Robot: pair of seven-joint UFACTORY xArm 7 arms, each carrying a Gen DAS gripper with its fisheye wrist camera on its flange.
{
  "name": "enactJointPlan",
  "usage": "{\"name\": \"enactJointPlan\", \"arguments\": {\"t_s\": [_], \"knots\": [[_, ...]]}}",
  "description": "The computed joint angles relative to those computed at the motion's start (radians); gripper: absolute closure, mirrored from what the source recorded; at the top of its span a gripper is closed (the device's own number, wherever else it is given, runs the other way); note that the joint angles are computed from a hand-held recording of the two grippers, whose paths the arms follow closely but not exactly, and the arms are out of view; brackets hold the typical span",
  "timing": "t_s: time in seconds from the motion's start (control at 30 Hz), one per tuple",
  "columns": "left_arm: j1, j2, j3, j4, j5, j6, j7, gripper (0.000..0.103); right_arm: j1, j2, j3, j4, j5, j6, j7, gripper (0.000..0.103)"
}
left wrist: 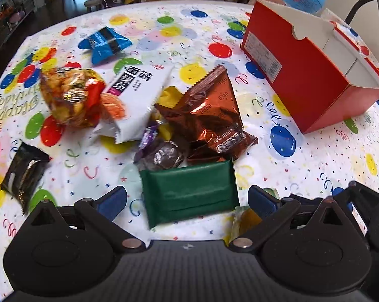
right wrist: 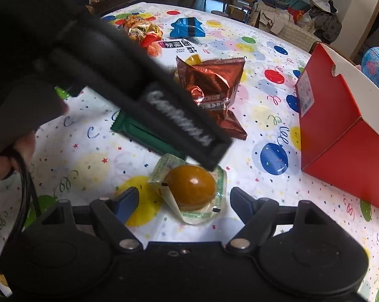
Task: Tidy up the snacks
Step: 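Grasp the green bar with the left tool while the right tool grasps the wrapped brown candy, then carry both snacks over the red box and open both tools to drop them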
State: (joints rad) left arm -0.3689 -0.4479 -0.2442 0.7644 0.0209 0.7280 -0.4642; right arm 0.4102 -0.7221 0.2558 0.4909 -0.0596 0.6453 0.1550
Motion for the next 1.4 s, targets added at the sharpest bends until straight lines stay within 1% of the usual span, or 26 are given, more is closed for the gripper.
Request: {"name": "enactJointPlan", "arguments": {"t_s": [0.2, 0.27, 0.33, 0.4, 0.5, 0.53, 0.6, 0.67, 0.77, 0.93, 1.2, 1.4], "knots": [[0.006, 0.059, 0.005, 0.033, 0.002, 0.014, -0.006, 0.000, 0.008, -0.001, -0.016, -0.014, 0.006, -0.035, -0.020, 0.025], [0.002, 0.073, 0.012, 0.039, -0.005, 0.015, 0.006, 0.000, 0.020, 0.003, -0.033, -0.016, 0.020, -0.047, -0.039, 0.028], [0.000, 0.078, 0.019, 0.041, -0.015, 0.016, 0.015, 0.000, 0.026, 0.007, -0.049, -0.016, 0.039, -0.053, -0.052, 0.029], [0.003, 0.077, 0.016, 0.037, -0.010, 0.012, 0.011, 0.000, 0.029, 0.002, -0.057, -0.019, 0.057, -0.054, -0.057, 0.035], [0.010, 0.065, 0.003, 0.025, 0.014, -0.003, -0.008, 0.001, 0.023, -0.009, -0.048, -0.024, 0.065, -0.054, -0.055, 0.036], [0.010, 0.061, 0.001, 0.022, 0.021, -0.009, -0.010, 0.003, 0.023, -0.013, -0.046, -0.025, 0.066, -0.053, -0.054, 0.044], [0.003, 0.059, 0.009, 0.022, 0.010, -0.013, 0.001, 0.011, 0.018, -0.015, -0.035, -0.022, 0.063, -0.046, -0.045, 0.044], [0.001, 0.059, 0.011, 0.025, 0.003, -0.006, 0.003, 0.016, 0.017, -0.023, -0.034, -0.025, 0.066, -0.040, -0.037, 0.044], [-0.002, 0.046, 0.016, 0.016, -0.009, -0.014, 0.007, 0.020, 0.006, -0.033, -0.023, -0.024, 0.059, -0.022, -0.016, 0.044], [-0.007, 0.005, 0.030, -0.021, -0.048, -0.044, 0.020, 0.023, -0.006, -0.069, -0.022, -0.037, 0.053, -0.001, 0.015, 0.044], [0.009, -0.052, 0.019, -0.033, -0.036, -0.025, 0.006, 0.023, -0.051, -0.143, -0.017, -0.039, 0.033, 0.058, 0.087, 0.044], [0.009, -0.096, 0.016, -0.011, -0.032, -0.013, 0.017, 0.023, -0.100, -0.229, -0.022, -0.018, 0.007, 0.105, 0.126, 0.044]]}}
